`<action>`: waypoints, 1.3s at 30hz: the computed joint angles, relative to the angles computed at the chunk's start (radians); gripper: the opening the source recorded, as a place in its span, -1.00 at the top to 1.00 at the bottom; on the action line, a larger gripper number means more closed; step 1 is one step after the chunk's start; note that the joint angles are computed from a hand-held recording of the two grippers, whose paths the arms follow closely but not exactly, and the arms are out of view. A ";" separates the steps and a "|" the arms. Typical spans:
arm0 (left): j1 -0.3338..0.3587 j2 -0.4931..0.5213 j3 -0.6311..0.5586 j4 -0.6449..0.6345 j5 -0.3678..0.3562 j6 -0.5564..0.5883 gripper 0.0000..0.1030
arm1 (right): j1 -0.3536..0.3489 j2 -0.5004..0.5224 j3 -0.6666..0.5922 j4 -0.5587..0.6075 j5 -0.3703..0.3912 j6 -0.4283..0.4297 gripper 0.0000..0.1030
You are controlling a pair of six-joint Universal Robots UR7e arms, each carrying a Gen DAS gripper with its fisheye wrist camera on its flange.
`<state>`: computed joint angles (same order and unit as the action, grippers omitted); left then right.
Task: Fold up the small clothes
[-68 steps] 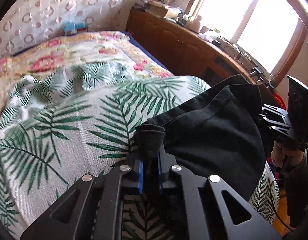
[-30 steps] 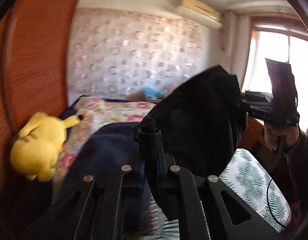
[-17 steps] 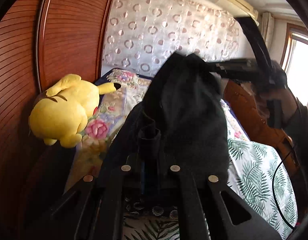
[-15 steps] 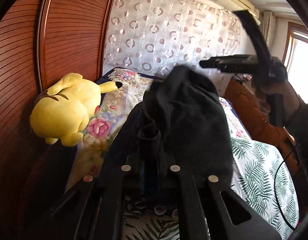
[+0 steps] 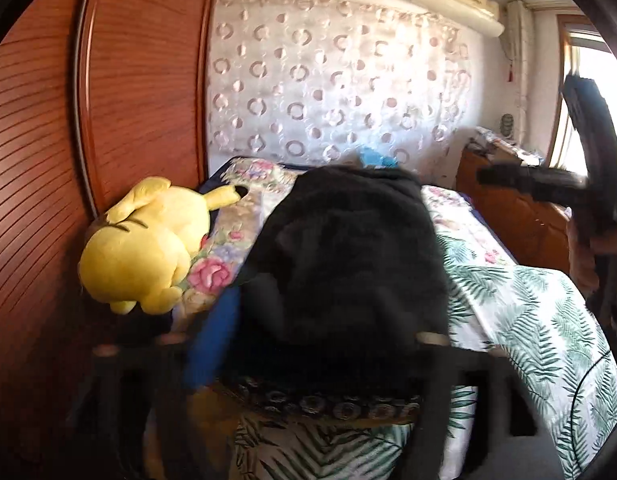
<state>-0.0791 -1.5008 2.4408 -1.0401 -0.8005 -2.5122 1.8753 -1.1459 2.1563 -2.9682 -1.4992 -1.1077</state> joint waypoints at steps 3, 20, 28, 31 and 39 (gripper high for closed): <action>-0.011 0.043 -0.025 -0.012 0.011 0.008 -0.71 | -0.044 -0.116 0.084 0.015 0.031 -0.010 -0.11; 0.031 0.311 -0.149 -0.297 0.147 0.228 -0.72 | -0.234 -0.533 0.344 0.037 0.110 0.016 -0.51; 0.072 0.409 -0.273 -0.289 0.229 0.302 -0.72 | -0.297 -0.732 0.415 -0.006 0.185 0.092 -0.51; 0.070 0.430 -0.302 -0.264 0.251 0.293 -0.72 | -0.296 -0.765 0.435 -0.041 0.183 0.116 -0.51; 0.075 0.467 -0.346 -0.226 0.264 0.294 -0.72 | -0.323 -0.808 0.511 -0.107 0.191 0.130 -0.51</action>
